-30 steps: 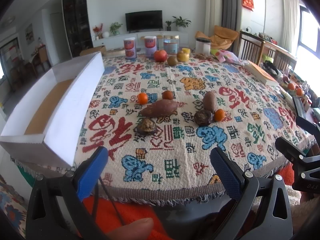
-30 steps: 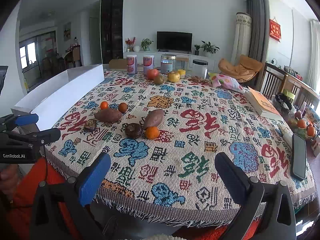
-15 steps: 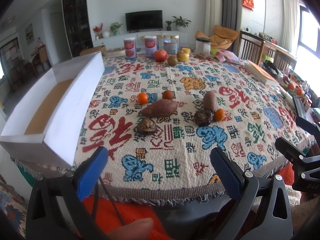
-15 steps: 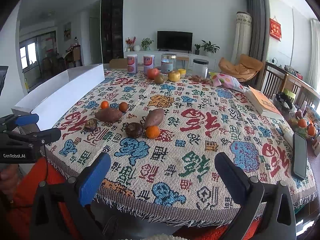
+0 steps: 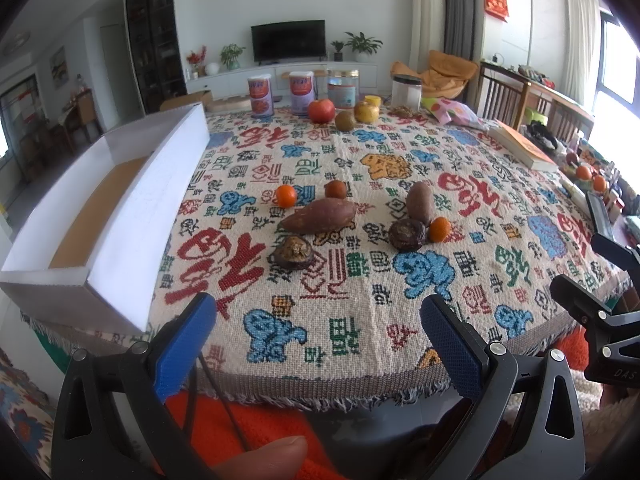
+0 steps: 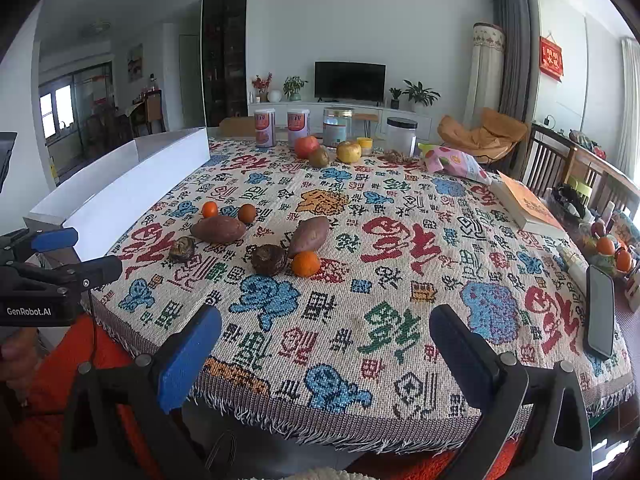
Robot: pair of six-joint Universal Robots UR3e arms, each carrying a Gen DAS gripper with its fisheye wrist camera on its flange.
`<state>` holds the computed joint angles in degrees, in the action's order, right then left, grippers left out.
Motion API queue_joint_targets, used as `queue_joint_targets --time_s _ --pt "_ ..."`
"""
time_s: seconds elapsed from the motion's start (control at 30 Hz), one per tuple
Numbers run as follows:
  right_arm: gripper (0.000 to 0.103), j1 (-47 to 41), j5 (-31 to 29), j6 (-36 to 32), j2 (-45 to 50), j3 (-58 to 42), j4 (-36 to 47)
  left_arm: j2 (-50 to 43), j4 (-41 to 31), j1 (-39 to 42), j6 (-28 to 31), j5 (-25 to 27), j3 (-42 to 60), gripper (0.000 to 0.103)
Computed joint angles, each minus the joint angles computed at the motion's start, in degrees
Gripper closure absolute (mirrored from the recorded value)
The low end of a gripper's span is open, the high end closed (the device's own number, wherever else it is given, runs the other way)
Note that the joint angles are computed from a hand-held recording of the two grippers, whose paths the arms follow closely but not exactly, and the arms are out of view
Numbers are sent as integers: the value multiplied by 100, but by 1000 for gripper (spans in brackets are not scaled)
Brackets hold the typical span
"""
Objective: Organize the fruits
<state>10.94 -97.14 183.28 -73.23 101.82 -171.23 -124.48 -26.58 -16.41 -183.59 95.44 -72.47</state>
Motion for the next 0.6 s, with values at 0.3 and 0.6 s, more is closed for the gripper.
queue_joint_targets --time_s 0.3,0.6 --pt "0 30 -17 -15 35 -30 -4 -4 31 3 8 1 -17 1" --pt "0 34 12 -44 58 -64 28 -3 26 1 7 4 -16 1"
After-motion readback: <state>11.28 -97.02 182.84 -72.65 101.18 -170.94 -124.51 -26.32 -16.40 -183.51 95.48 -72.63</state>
